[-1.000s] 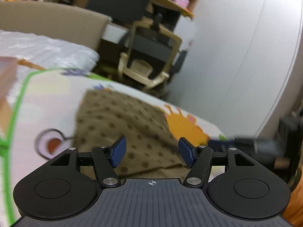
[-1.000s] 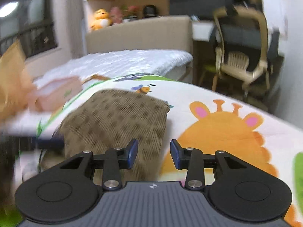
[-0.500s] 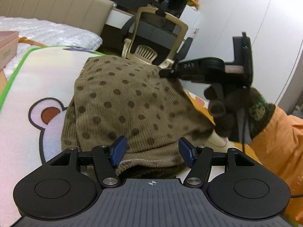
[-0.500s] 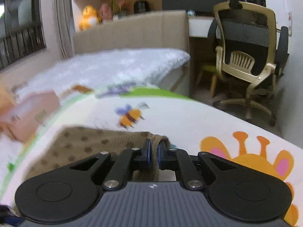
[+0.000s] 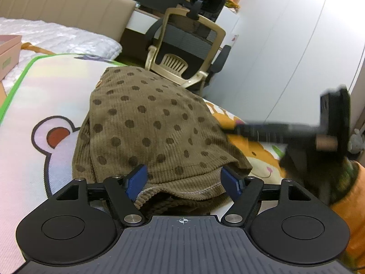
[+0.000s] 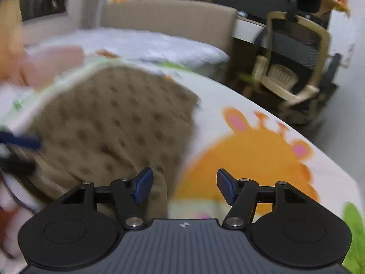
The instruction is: Fold clothes
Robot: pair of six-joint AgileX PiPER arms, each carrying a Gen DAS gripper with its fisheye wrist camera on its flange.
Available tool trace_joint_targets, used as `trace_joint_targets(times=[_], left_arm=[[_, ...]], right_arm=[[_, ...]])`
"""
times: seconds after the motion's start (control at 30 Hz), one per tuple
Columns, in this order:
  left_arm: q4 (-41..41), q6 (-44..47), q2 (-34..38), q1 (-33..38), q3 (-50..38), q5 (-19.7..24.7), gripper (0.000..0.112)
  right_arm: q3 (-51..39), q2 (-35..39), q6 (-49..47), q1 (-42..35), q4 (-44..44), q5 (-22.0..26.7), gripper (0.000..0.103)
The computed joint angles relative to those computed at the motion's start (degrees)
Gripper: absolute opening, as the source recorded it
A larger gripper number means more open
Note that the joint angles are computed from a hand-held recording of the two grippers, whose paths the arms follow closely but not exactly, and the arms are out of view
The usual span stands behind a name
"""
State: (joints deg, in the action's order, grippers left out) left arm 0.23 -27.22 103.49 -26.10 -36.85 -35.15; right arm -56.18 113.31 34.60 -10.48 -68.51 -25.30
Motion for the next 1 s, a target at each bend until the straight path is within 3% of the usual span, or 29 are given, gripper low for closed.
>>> trace_joint_targets(times=[0.07, 0.13, 0.2, 0.3, 0.43, 0.53, 0.6, 0.7, 0.8, 1.0], left_arm=[[-2.09, 1.77, -0.32, -0.72, 0.0, 0.35, 0.083], [-9.15, 5.95, -1.14, -2.69, 0.85, 0.35, 0.095], [-17.95, 10.25, -2.23, -5.31, 1.97, 0.53, 0.096], [-31.74, 17.9, -4.21, -10.83, 4.64, -1.65, 0.096], [-49.62, 26.31, -6.52, -19.48, 7.58, -5.9, 0.096], [-62.67, 32.77, -7.62, -26.61, 8.0, -8.59, 0.097], [-73.86, 39.61, -6.67, -33.01, 6.47, -14.09, 0.098], [-83.99, 47.88, -4.11, -39.92, 3.34, -21.29, 0.099], [-88.76, 53.79, -2.21, -42.8, 0.56, -25.27, 0.103], [-89.55, 57.7, -1.82, -42.54, -0.71, -24.65, 0.103]], right_arm=[[1.78, -0.38, -4.48, -0.75, 6.79, 0.77, 0.071], [3.38, -1.57, -0.75, -2.72, 5.14, -0.79, 0.081], [5.82, -2.8, 4.77, -6.8, -0.93, -7.28, 0.103], [12.45, -5.11, 5.39, -13.73, -5.42, -17.87, 0.103], [22.62, -8.94, -4.28, -20.31, -5.59, -23.38, 0.103], [26.85, -11.18, -9.14, -22.88, -7.33, -23.42, 0.103], [29.12, -12.05, -13.91, -21.95, -3.57, -21.91, 0.103], [31.96, -12.84, -21.46, -20.0, 3.48, -20.18, 0.103], [32.23, -12.84, -23.52, -17.95, 7.1, -18.2, 0.103], [28.85, -11.4, -14.53, -17.98, 2.06, -15.43, 0.103]])
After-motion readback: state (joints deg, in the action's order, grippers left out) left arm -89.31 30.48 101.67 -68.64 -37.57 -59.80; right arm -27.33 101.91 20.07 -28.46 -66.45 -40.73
